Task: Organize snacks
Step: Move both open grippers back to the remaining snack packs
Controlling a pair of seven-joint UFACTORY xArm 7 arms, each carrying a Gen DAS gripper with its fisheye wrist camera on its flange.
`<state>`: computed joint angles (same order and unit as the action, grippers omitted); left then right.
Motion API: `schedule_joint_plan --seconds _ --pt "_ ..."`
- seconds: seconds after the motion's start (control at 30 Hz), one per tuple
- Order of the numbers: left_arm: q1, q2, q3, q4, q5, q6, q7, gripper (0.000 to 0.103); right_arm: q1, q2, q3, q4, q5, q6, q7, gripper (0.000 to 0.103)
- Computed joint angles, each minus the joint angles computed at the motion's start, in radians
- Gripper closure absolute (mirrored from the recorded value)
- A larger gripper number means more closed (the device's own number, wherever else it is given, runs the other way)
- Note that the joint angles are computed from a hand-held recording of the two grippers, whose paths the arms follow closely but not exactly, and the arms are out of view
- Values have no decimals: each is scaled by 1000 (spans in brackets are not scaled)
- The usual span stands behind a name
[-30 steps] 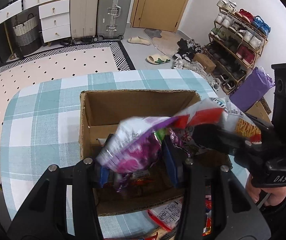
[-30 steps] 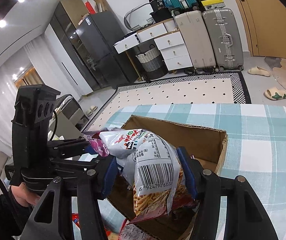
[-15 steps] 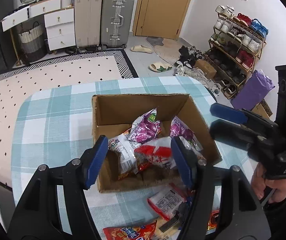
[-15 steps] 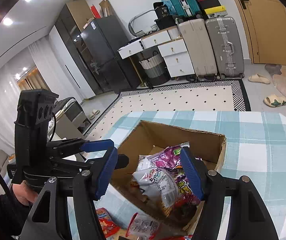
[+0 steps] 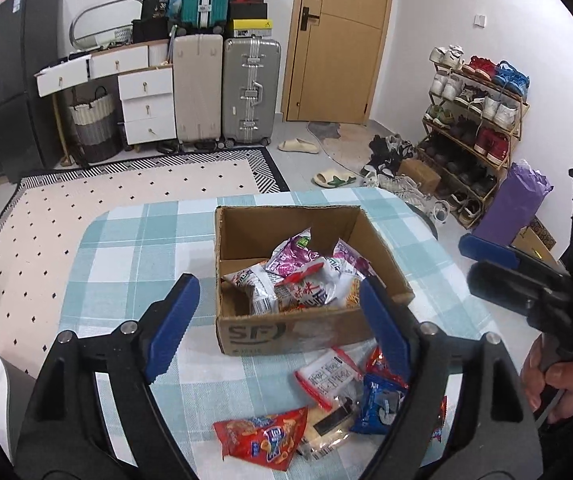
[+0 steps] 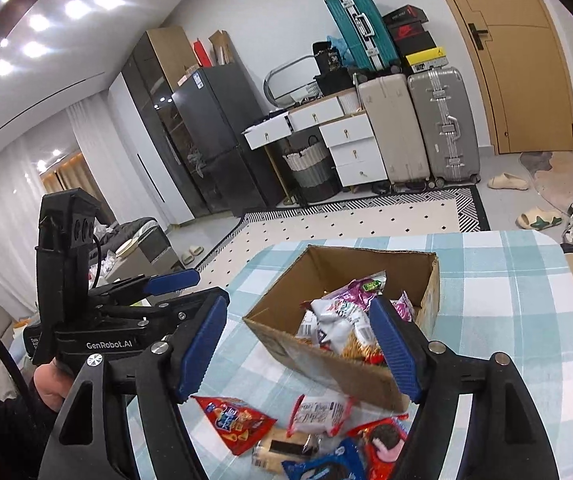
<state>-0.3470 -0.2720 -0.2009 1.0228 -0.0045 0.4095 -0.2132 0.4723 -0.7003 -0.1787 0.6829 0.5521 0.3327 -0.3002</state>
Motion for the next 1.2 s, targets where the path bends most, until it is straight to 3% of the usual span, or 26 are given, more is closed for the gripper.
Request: schedule_joint_plan --seconds 0.17,0.37,0.47,0.53,0.97,1.2 --pt "55 -142 -68 -110 110 -23 -134 18 -57 -156 84 -126 -53 -45 72 9" --pt "59 -288 -95 -228 122 -26 -217 15 -113 -334 152 -256 -144 -33 188 1" --pt "56 -366 -110 -293 129 -33 -239 11 -114 -432 170 -311 -183 -1 234 1" --pt "53 -423 -122 -337 128 -32 -260 0 -134 -504 205 -348 -218 25 276 1" --pt "-23 -672 -145 -600 90 -54 -350 0 -109 -873 339 -515 -379 250 496 1" --pt "-52 -715 -150 -689 90 -86 -378 0 -88 -916 320 -584 -402 302 584 1"
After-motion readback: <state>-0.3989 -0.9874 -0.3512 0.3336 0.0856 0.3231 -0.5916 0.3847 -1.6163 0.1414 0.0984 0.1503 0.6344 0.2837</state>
